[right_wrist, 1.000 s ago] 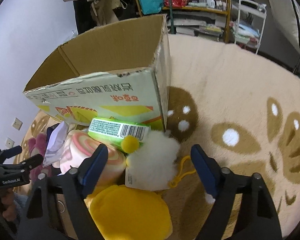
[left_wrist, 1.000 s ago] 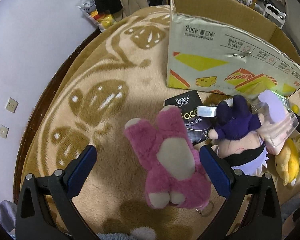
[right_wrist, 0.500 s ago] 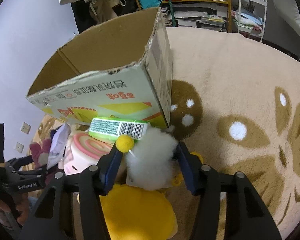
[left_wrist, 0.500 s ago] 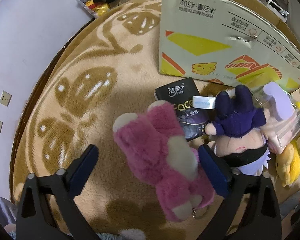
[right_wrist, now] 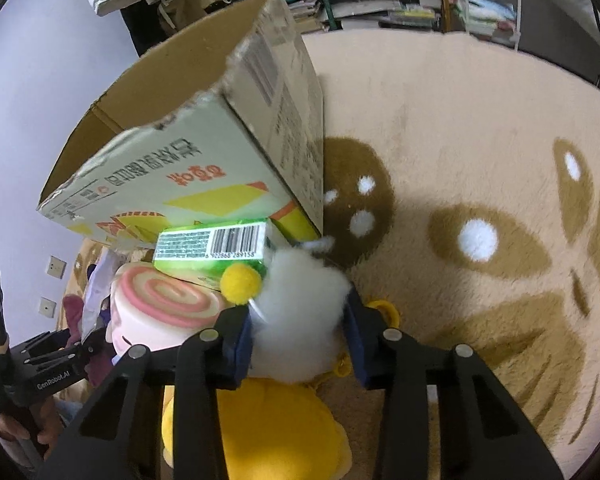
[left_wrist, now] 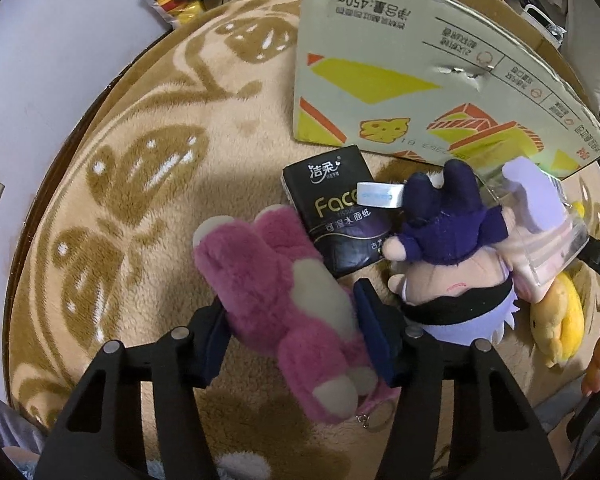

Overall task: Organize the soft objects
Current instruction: 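Close the right tool on the white chick while the left tool grasps the pink bear and lifts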

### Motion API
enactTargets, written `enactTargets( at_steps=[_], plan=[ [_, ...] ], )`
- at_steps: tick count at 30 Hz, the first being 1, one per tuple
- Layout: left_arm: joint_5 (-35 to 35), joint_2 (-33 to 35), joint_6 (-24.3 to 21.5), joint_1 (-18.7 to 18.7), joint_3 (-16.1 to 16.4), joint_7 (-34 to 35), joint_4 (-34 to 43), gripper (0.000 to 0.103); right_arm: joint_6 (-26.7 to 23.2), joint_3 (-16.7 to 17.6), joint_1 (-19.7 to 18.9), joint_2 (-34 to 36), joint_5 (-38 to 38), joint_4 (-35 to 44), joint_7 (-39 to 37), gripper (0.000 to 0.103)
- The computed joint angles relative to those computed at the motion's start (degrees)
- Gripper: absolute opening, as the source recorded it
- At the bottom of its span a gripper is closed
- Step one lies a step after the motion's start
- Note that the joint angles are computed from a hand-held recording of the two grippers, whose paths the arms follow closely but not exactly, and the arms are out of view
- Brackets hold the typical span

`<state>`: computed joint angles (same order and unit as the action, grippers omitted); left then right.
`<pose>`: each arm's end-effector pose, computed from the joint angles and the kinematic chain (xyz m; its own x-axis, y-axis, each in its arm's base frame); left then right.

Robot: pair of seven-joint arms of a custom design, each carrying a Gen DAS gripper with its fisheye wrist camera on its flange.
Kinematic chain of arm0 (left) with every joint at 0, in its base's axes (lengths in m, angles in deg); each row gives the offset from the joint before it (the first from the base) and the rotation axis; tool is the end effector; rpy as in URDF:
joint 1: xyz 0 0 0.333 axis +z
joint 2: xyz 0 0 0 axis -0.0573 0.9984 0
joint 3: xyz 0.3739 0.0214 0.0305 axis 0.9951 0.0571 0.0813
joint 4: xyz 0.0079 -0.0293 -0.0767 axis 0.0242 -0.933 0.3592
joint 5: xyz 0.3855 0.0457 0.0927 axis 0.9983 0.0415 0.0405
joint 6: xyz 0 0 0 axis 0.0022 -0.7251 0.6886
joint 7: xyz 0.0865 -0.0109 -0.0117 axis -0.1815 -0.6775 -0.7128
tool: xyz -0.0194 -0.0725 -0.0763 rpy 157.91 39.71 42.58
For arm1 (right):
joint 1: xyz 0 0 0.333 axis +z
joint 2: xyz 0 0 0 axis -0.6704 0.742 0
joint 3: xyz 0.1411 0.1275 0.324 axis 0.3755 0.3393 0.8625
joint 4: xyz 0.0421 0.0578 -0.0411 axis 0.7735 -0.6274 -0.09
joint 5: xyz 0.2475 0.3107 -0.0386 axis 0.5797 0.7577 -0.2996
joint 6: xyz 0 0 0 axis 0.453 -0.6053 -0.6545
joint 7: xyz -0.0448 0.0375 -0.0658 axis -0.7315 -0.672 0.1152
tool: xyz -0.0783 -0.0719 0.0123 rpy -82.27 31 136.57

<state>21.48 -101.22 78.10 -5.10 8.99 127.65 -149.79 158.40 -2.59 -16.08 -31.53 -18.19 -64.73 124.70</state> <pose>0.4100 -0.1027 0.4135 0.0608 -0.9971 0.0453 -0.9506 -0.0717 -0.3022 0.4402 0.2633 0.4109 0.0384 -0.9377 -0.3452 -0.9056 0.1133 -0.4087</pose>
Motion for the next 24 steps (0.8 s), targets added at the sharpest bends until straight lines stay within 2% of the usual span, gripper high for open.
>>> enactTargets(
  at_steps=[3,5,10,15,20,21,24],
  plan=[
    [0.45,-0.2,0.24,0.19,-0.24,-0.41,-0.13,0.056,-0.27,0.0,0.19,0.45,4.19,0.3,-3.46,0.04],
    [0.79,-1.04,0.05,0.18,-0.48,-0.75,-0.47,0.056,0.4,0.19,0.02,0.29,3.68,-0.04,-2.99,0.039],
    [3.03,-2.65,0.49,1.11,-1.74,-2.65,-1.01,0.055,2.62,0.28,-0.71,-0.53,-5.96,-1.42,3.86,0.038],
    [5.12,-5.22,3.41,2.62,-2.63,-5.41,-2.49,0.054,3.62,0.49,-1.9,-2.11,-17.98,-2.34,13.5,0.038],
    [6.36,-9.42,8.45,5.11,-4.87,-8.18,-4.91,0.054,7.28,3.64,-6.09,-5.04,-32.09,-4.14,26.03,0.038],
    [6.82,-10.55,9.58,5.92,-5.64,-8.84,-5.48,0.054,8.05,4.84,-7.74,-5.74,-34.92,-4.5,28.31,0.038],
    [8.06,-13.41,13.55,8.78,-8.13,-10.34,-6.91,0.054,10.13,11.34,-15.61,-8.07,-43.38,-4.99,35.09,0.038]
  ],
)
